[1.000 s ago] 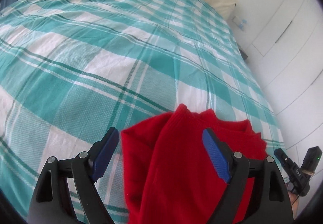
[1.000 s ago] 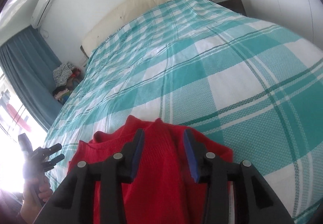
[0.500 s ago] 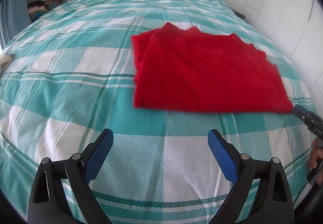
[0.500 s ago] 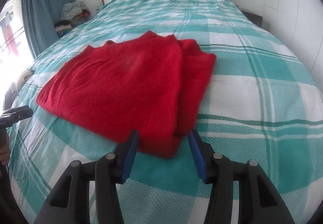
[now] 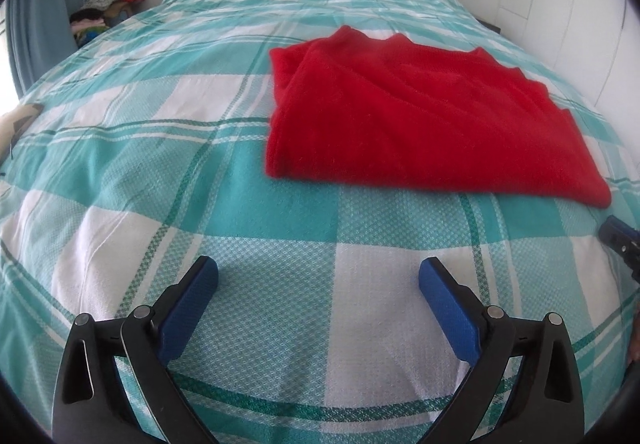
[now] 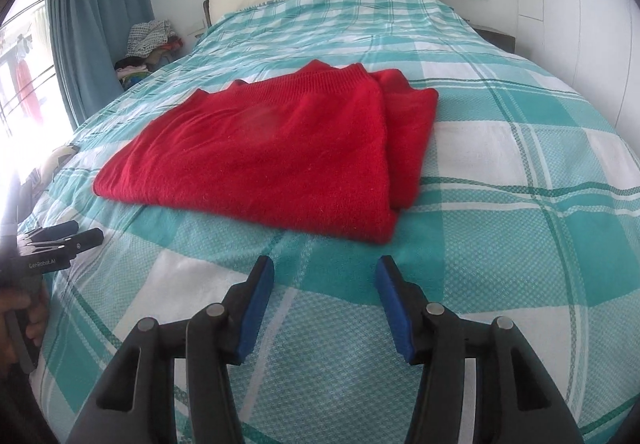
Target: Fold small clothes
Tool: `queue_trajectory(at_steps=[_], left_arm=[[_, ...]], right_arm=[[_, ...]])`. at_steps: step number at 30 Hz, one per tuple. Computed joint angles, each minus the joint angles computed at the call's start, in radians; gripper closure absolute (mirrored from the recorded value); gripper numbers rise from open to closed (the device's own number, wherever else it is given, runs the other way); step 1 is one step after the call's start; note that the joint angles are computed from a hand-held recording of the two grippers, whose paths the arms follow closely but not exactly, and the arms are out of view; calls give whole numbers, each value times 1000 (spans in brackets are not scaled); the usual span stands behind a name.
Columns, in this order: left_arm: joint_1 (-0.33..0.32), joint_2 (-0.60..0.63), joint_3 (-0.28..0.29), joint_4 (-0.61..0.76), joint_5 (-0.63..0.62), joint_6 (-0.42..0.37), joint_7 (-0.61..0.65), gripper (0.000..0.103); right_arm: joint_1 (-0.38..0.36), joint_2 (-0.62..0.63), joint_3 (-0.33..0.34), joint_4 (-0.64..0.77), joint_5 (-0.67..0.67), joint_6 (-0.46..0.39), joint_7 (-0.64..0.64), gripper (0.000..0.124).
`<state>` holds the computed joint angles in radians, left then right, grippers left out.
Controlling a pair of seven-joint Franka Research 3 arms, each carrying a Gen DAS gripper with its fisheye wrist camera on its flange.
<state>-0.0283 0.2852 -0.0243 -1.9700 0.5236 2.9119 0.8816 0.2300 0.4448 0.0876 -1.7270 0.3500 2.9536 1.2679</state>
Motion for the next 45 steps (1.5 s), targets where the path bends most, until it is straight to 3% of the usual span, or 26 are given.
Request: queue_trajectory(at_steps=[8,45], left_arm=[[-21,5,16,8,51,-19,-43,1],[-18,5,9,10,69,-46,-49,1]], right_arm=[[-10,10,12,-2,15,11,-15,68],[-11,11,11,-7,24,20,-17,64]])
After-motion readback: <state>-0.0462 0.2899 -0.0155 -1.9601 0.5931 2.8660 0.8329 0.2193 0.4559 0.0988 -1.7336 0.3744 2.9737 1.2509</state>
